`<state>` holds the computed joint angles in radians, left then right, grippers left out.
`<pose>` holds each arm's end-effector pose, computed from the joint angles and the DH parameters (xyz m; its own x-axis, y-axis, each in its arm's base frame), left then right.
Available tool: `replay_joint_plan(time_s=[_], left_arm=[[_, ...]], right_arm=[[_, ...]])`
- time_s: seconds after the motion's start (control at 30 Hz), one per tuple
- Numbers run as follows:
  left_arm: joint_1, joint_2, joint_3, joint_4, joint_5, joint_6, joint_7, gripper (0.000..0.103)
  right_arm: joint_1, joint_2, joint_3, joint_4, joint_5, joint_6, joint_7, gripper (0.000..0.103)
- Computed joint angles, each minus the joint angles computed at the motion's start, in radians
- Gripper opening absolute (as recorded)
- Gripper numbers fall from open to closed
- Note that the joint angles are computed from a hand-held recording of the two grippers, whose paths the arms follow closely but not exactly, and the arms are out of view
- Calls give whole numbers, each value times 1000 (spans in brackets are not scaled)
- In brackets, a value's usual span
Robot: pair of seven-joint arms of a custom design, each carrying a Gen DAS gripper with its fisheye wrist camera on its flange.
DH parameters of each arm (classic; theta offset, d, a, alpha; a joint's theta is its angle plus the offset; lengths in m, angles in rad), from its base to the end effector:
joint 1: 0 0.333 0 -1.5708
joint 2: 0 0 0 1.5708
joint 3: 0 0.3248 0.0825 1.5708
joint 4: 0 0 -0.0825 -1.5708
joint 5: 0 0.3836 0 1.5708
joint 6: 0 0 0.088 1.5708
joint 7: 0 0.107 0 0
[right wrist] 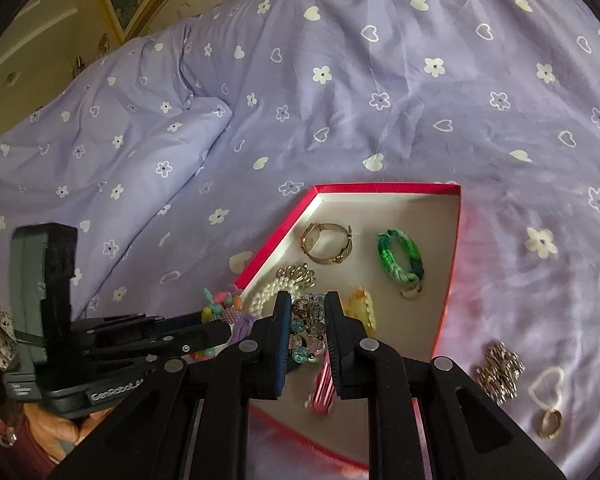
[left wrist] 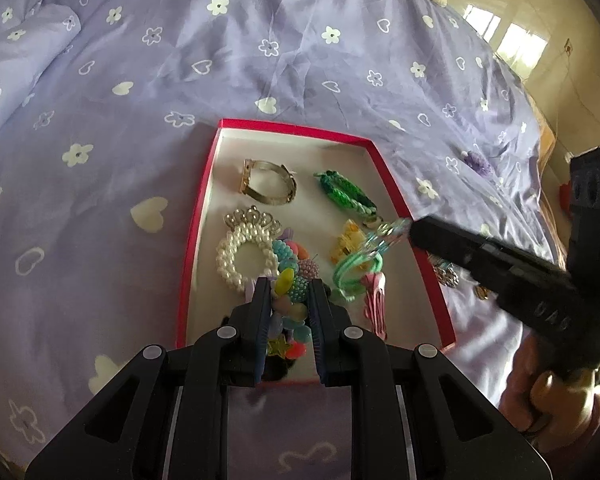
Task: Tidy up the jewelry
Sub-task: 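Carry both beaded bracelets into the box and open both tools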
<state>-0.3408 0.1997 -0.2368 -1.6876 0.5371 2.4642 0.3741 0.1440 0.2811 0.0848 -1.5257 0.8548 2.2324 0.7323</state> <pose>0.5651 -0.3532 0.5555 0.2138 -0.9393 0.2683 -0.7384 -0.3352 -0.5851 0.6668 0.1709 0.5628 0.6831 -0.6389 -0.3539 -0.6523 -0.3159 -0.6890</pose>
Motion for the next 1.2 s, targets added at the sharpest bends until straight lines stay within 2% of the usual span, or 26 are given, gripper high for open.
replay_joint_plan(time_s=[0.43,0.8,1.0,1.07,1.2], left_arm=[[18,45,4,3,-56,-13,29,17],[2,71,8,46,-35,-71,38,18],[1,77,7,53,-41,-77,42,24],[4,76,7,49,-48,-71,41,31],[4,78,6,50,-55,-74,42,32]], right_arm=[[7,29,-12,-28,-95,-25,37,16],[4,43,-11,-14,-107,-46,53,16],[3,53,-11,1,-111,-59,62,17],[3,52,-11,0,-113,-60,64,18],[2,53,-10,2,-110,-64,65,19]])
